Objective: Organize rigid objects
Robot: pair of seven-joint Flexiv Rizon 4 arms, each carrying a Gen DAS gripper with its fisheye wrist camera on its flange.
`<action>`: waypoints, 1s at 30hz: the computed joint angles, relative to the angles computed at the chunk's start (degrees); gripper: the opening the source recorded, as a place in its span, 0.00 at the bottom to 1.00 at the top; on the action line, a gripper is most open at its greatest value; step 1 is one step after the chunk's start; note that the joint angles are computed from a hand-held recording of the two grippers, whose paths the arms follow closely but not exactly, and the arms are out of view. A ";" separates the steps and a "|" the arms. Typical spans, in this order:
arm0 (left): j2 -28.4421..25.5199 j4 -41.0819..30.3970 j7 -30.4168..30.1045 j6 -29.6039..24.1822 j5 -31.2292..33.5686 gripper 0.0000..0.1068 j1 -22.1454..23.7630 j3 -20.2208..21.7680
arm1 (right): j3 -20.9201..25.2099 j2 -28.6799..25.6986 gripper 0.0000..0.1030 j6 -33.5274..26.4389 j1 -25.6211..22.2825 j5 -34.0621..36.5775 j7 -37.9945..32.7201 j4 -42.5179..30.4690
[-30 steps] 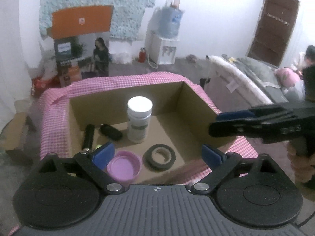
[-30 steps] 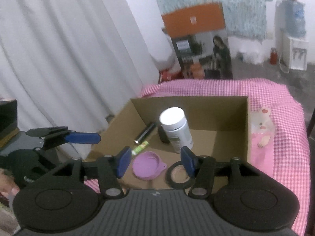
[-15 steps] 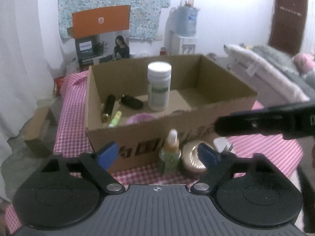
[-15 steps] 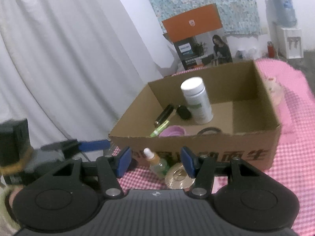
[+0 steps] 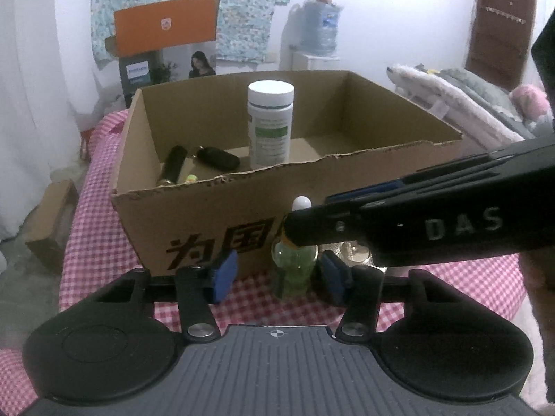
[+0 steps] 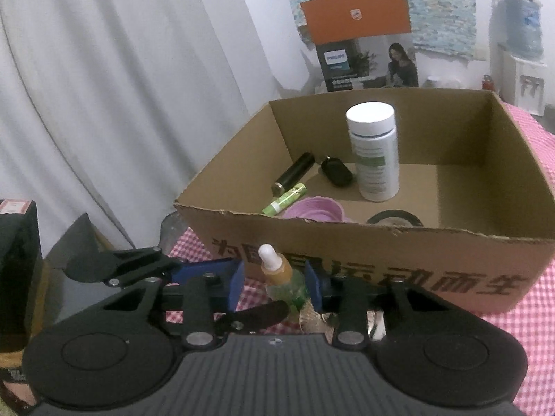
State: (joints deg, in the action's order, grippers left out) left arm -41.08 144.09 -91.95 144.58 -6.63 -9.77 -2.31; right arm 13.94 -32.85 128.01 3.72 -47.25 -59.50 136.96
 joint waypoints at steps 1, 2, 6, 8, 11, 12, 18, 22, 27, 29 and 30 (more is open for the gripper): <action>-0.25 -0.21 -0.22 0.18 0.32 0.45 0.26 -0.10 | -0.10 -0.16 0.33 -0.26 0.48 0.40 -0.15 -0.30; -0.49 -0.44 -0.36 0.33 0.73 0.43 0.55 -0.20 | -0.19 -0.21 0.31 -0.47 0.83 0.78 -0.36 -0.50; -1.70 -1.55 -1.16 0.96 3.94 0.35 2.66 -1.03 | 0.07 -1.03 0.24 -1.48 1.46 1.66 -0.73 -1.75; -2.05 -1.95 -1.79 1.03 5.27 0.29 3.62 -1.60 | 0.53 -1.55 0.23 -1.85 0.63 0.31 -0.09 -2.21; -2.17 -1.88 -2.24 1.44 5.49 0.28 3.67 -1.59 | 0.36 -1.35 0.22 -1.63 1.17 1.18 -1.11 -1.85; -2.05 -1.64 -2.39 1.51 5.59 0.28 3.73 -1.60 | 0.45 -1.20 0.22 -1.59 0.97 1.04 -1.13 -1.65; -0.68 0.37 -2.19 2.78 5.56 0.22 3.17 -0.78 | 1.90 -1.67 0.22 -1.69 -2.37 -4.49 3.10 -2.00; -0.73 0.69 -2.50 2.77 6.25 0.24 3.97 -0.97 | 1.24 -1.56 0.22 -0.82 -2.46 -6.85 4.24 -1.60; -1.34 0.60 -1.33 3.65 6.11 0.26 3.36 -0.43 | 0.02 -0.62 0.22 -1.02 -0.10 -4.61 2.04 -1.11; -1.53 0.50 -0.85 3.42 6.24 0.29 3.48 -0.50 | -0.11 -0.37 0.22 -1.16 0.30 -3.98 1.33 -0.92; -1.51 0.44 -0.69 2.84 6.41 0.29 3.73 -0.67 | -0.09 -0.33 0.22 -1.19 0.37 -3.76 1.10 -0.81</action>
